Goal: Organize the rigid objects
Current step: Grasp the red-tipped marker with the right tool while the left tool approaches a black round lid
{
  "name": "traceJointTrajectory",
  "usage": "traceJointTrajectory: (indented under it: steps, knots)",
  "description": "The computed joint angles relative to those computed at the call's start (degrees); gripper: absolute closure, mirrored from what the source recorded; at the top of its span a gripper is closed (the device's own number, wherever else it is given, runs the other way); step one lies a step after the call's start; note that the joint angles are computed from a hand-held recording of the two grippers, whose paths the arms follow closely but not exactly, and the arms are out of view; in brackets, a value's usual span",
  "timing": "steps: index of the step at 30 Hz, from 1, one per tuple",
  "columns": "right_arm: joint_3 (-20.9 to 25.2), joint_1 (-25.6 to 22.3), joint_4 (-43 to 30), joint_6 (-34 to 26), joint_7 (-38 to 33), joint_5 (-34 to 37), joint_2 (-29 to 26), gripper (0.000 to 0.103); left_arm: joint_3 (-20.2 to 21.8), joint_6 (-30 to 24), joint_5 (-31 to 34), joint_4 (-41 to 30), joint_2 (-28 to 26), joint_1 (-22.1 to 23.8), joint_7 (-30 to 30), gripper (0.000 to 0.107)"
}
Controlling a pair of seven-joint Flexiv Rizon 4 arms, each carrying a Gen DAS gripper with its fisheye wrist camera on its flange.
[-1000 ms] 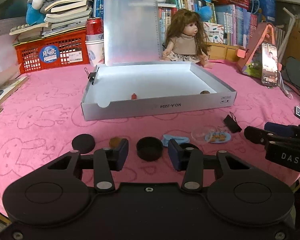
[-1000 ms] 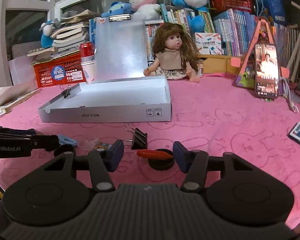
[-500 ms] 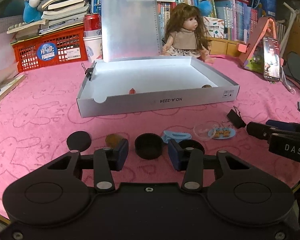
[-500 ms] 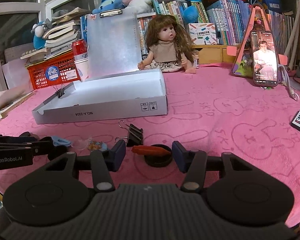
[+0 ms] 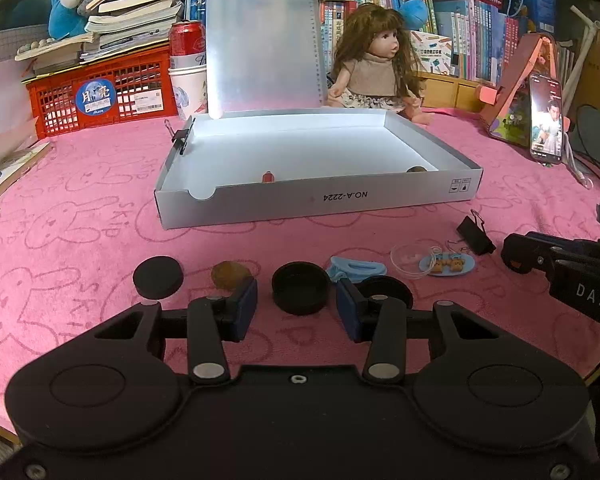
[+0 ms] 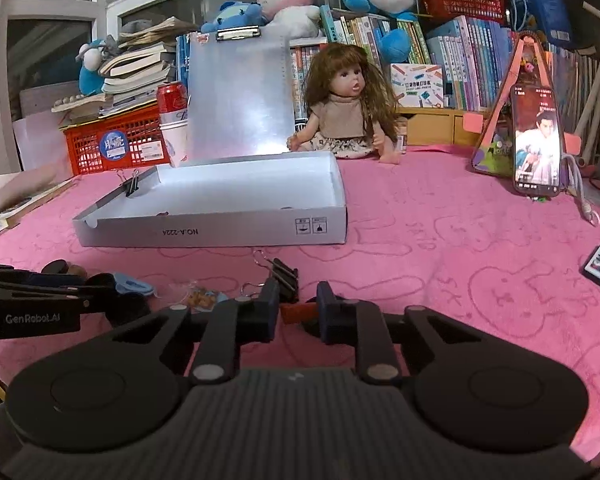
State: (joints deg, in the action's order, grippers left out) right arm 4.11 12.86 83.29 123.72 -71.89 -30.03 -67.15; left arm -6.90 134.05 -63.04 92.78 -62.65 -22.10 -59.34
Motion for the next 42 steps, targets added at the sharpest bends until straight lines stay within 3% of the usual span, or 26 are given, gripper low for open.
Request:
traceJointTrajectory:
  steps: [10, 14, 16, 20, 32, 33, 35, 42]
  knots:
    - [-0.53, 0.39, 0.6, 0.76, -0.52, 1.07, 0.08, 0.078, 0.07, 0.54, 0.44, 0.6, -0.03, 0.01, -0.78, 0.065]
    - [-1.07, 1.32, 0.03, 0.66, -0.63, 3.33, -0.17, 0.068, 0.03, 0.47, 0.67, 0.73, 0.04, 0.12, -0.93, 0.065]
    - [-1.49, 1.73, -0.29, 0.52, -0.83, 4.2, -0.32, 0.055, 0.06, 0.42, 0.53, 0.66, 0.03, 0.06, -0.81, 0.065]
    - [-1.68, 1.61, -0.83, -0.85, -1.41, 3.47, -0.45, 0.048, 0.04, 0.54, 0.4, 0.7, 0.09, -0.01, -0.68, 0.065]
    - [-2.04, 2.66, -2.8, -2.25, -4.14, 5.2, -1.28, 0.045, -0.07, 0.79, 0.07, 0.62, 0.12, -0.03, 0.06, 0.065]
    - [-1.46, 2.2, -2.9, -2.64, -3.81, 4.67, -1.36, 0.047, -0.05, 0.81, 0.0, 0.57, 0.11, -0.05, 0.22, 0.065]
    - [-0.34, 1.28, -2.95, -3.1, -3.01, 3.64, -1.46, 0.084, -0.15, 0.86, -0.02, 0.57, 0.1, 0.01, 0.23, 0.065]
    - [-2.94, 3.63, -1.27, 1.62, -5.66, 7.35, -0.99, 0.089, -0.26, 0.95, 0.0, 0.55, 0.08, 0.06, 0.23, 0.065]
